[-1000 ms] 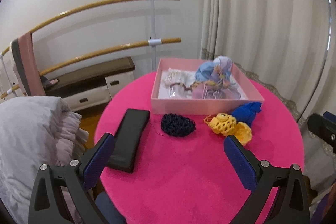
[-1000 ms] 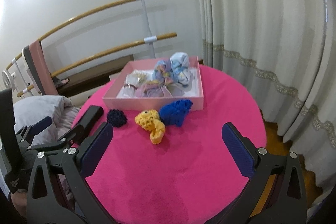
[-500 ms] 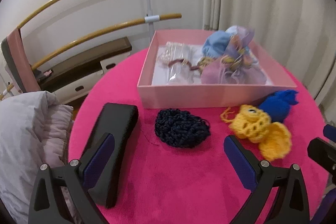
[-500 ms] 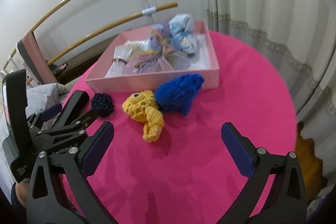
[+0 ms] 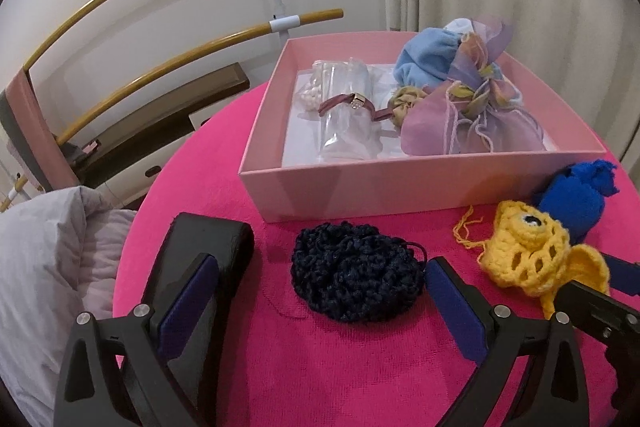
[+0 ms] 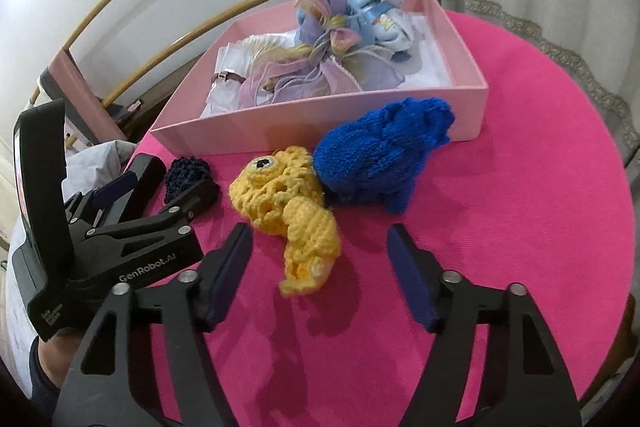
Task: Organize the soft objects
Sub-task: 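Grasp the navy crochet hair net with the left tool while the right tool grasps the yellow crochet fish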
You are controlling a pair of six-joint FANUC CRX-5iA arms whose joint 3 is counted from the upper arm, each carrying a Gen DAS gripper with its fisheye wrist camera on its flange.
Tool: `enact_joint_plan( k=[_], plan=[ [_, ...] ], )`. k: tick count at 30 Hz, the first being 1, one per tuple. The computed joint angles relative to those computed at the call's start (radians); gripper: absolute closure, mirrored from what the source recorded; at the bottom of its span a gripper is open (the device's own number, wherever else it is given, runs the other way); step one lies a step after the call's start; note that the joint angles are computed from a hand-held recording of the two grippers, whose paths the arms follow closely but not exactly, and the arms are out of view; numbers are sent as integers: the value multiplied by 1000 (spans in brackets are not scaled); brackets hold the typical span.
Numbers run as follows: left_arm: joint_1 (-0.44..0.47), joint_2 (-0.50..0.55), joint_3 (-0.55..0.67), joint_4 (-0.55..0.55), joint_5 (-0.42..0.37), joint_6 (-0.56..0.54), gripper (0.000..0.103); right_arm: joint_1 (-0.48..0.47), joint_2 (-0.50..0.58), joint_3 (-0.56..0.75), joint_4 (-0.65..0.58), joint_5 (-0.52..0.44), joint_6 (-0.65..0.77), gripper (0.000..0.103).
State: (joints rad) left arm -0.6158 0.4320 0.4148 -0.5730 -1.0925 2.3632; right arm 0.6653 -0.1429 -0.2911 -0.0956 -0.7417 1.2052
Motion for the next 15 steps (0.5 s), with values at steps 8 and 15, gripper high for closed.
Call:
enact_joint_plan(
  k=[8, 15],
  plan=[
    [0, -24, -34, 10, 40, -11, 11, 0, 13, 14, -36, -1, 27, 52],
    [-8, -42, -52, -1, 48, -6, 16, 1, 12, 13, -33, 0, 22, 52]
  ],
)
